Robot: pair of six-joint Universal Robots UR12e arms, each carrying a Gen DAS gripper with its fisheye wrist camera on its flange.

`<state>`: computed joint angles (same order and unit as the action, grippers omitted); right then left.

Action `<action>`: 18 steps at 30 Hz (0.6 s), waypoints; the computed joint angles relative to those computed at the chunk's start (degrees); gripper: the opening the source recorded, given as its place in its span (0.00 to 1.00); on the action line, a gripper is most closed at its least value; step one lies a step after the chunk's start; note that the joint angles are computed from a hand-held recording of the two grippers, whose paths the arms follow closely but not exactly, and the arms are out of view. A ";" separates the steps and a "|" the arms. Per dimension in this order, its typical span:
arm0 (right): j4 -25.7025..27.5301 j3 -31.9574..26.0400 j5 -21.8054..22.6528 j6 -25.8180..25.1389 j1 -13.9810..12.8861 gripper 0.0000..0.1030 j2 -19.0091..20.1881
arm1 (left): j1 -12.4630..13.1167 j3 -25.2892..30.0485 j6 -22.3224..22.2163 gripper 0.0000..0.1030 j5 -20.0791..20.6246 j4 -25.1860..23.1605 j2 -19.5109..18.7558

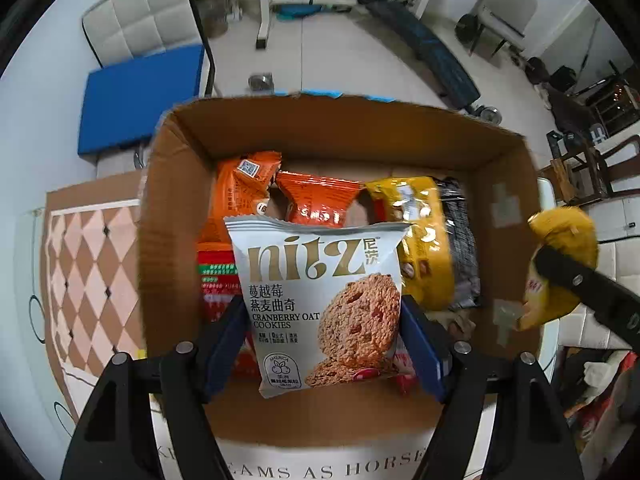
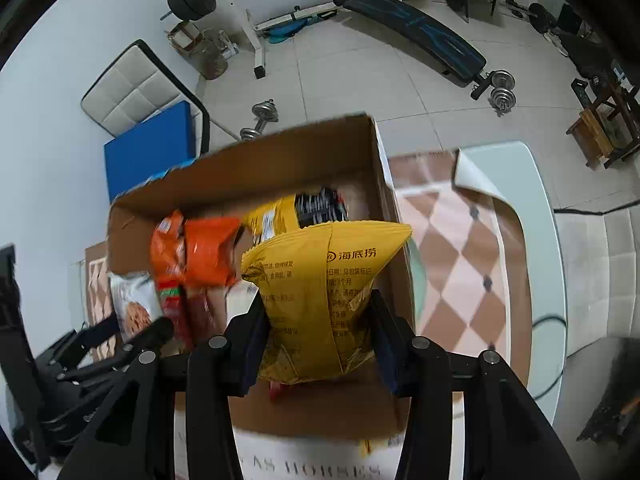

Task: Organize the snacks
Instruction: 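Open both tools to drop the cookie and yellow packets into the box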

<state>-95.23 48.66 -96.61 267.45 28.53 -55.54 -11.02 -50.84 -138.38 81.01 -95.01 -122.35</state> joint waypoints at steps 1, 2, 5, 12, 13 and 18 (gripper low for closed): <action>0.76 -0.39 0.04 -0.46 -0.42 0.48 0.35 | -0.25 1.14 -0.77 0.71 0.53 -1.01 -0.99; 1.36 -0.64 0.13 -0.85 -0.88 0.48 0.65 | -0.48 1.76 -1.19 0.71 1.08 -1.27 -1.56; 1.50 -0.75 0.65 -2.03 -2.00 0.48 1.26 | -1.19 2.34 -1.07 0.71 2.69 -0.42 -2.61; 3.48 -1.37 3.32 -2.61 -3.70 0.79 2.44 | -2.13 5.60 -2.73 0.84 5.58 -3.44 -5.25; 3.41 -1.29 3.34 -2.72 -3.74 0.84 2.45 | -2.07 5.66 -2.62 0.84 5.07 -3.40 -5.24; 3.34 -1.29 3.84 -3.67 -3.58 0.85 2.59 | -1.78 5.52 -2.74 0.85 4.02 -2.48 -4.88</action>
